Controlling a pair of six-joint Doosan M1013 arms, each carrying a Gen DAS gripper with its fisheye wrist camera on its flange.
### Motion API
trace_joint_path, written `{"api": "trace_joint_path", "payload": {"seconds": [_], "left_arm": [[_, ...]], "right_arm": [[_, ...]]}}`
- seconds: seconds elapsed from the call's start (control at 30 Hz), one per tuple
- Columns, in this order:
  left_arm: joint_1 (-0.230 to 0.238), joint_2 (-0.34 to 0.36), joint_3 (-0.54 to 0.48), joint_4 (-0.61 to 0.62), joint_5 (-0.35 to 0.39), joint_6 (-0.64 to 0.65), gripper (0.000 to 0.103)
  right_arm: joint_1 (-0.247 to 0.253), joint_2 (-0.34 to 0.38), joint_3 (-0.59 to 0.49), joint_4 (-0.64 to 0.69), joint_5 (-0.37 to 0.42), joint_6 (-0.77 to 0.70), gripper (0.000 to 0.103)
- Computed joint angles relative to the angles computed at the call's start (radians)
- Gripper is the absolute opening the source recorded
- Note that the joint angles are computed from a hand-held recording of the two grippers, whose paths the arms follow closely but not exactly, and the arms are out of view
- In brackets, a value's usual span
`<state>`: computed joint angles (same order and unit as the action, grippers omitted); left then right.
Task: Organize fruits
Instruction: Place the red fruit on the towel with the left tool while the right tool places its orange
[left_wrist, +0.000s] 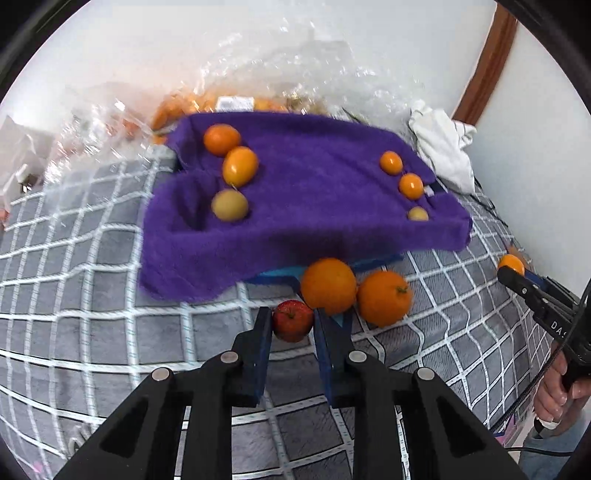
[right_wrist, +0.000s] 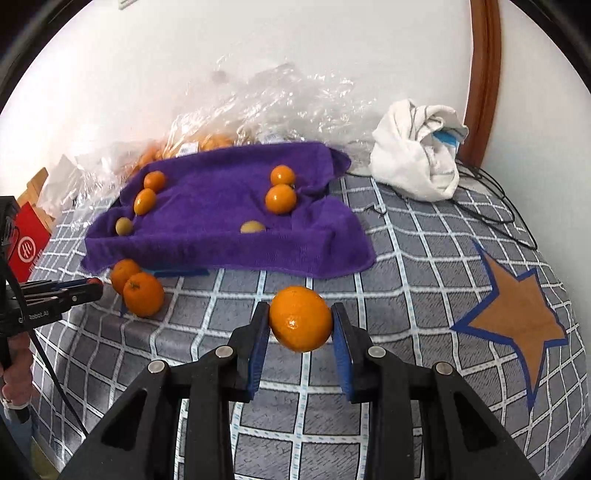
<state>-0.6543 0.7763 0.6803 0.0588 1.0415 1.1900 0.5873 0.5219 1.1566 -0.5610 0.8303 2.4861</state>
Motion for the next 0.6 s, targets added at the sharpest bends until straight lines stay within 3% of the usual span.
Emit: {"api": "trace_joint_path", "payload": {"seconds": [0.3, 0.6], "left_arm": [[0.020, -0.025, 0.003, 0.029, -0.030, -0.083, 0.022], [0.027, -0.009, -0.034, 0.032, -0.029, -0.068, 0.022]], "right_arm": [[-0.002, 0.019, -0.050, -0.003, -0.006, -0.027, 0.033], [-0.008, 0.049, -0.099, 0.008, 0.021, -0.058, 0.033]]}}
